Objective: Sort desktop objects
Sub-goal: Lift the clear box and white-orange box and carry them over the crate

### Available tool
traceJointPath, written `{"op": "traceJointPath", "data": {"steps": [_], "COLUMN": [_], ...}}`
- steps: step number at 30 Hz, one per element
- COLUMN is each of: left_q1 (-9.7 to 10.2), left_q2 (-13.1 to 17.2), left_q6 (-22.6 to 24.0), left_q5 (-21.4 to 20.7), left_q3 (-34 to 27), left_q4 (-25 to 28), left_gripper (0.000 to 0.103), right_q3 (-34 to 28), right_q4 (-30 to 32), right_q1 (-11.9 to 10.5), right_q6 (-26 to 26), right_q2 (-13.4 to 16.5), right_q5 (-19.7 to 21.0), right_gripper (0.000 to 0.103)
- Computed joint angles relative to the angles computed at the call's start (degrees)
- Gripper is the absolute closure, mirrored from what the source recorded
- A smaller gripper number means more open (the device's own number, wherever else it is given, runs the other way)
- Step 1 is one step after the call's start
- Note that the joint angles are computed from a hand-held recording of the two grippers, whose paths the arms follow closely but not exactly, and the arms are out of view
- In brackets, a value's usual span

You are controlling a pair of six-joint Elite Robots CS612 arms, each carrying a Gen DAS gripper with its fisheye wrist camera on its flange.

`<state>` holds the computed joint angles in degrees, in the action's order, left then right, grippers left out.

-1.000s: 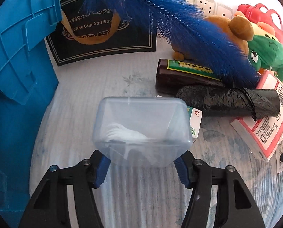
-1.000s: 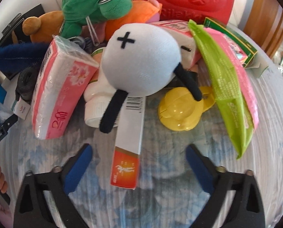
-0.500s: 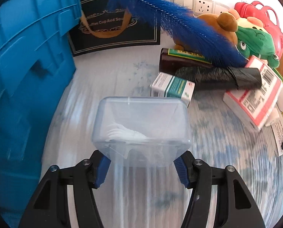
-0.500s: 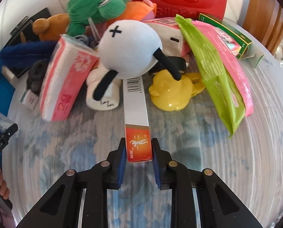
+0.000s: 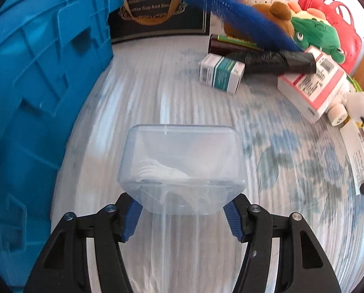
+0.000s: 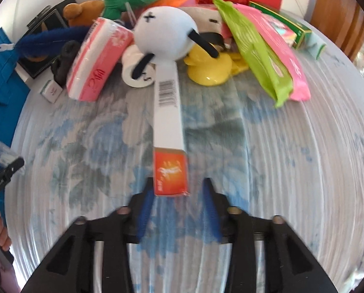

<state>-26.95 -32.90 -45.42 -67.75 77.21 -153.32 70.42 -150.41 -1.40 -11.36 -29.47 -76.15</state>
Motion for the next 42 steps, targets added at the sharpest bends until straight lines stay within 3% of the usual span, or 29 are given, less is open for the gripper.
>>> {"op": "traceJointPath", "data": {"steps": [7,9,11,12,19,29,36,42], "left_q1": [-0.19,-0.38,-0.59,-0.78,-2.90,-6.93,-9.67,-10.70], "left_q2": [-0.30,-0.45,-0.55,-0.63,-2.55,-7.88,-11.74,-14.99], "left_q6": [-0.18,0.06,0.34,0.49,2.18,5.35,9.28,13.37], "left_q5": [-0.21,-0.37,-0.83,-1.09,-0.87,4.31,11.72,18.16], "left_q3": [0.43,0.54,0.66,0.68,3.48,10.39,14.52,17.28], "left_q4": [0.39,0.50,0.22,0.47,-2.57,-10.66,-17.86,-23.90], "left_gripper": [0.044,0.044,0.044,0.044,0.044,0.044,0.044,0.044], "right_q3": [-3.00,-3.60,-3.72,-3.35,5.10,18.75,23.36,24.18], "right_q4": [-2.93,-3.55,-3.28,-3.45,-8.56,-22.43,-33.04,-40.55], "right_q1": [0.29,0.39,0.50,0.55,0.07,-0.42,0.16,2.10], "right_q6": [1.31,1.46,1.02,0.58,-3.07,-7.30,-8.19,-6.63], "right_q2": [2.40,2.98,3.11,2.91,-2.01,-11.09,-14.79,-17.10], "right_q5": [-0.15,0.17,0.61,0.65,2.96,6.45,11.23,14.07], "right_gripper": [0.053,0.058,0.074,0.076,0.080,0.080,0.080,0.080]}}
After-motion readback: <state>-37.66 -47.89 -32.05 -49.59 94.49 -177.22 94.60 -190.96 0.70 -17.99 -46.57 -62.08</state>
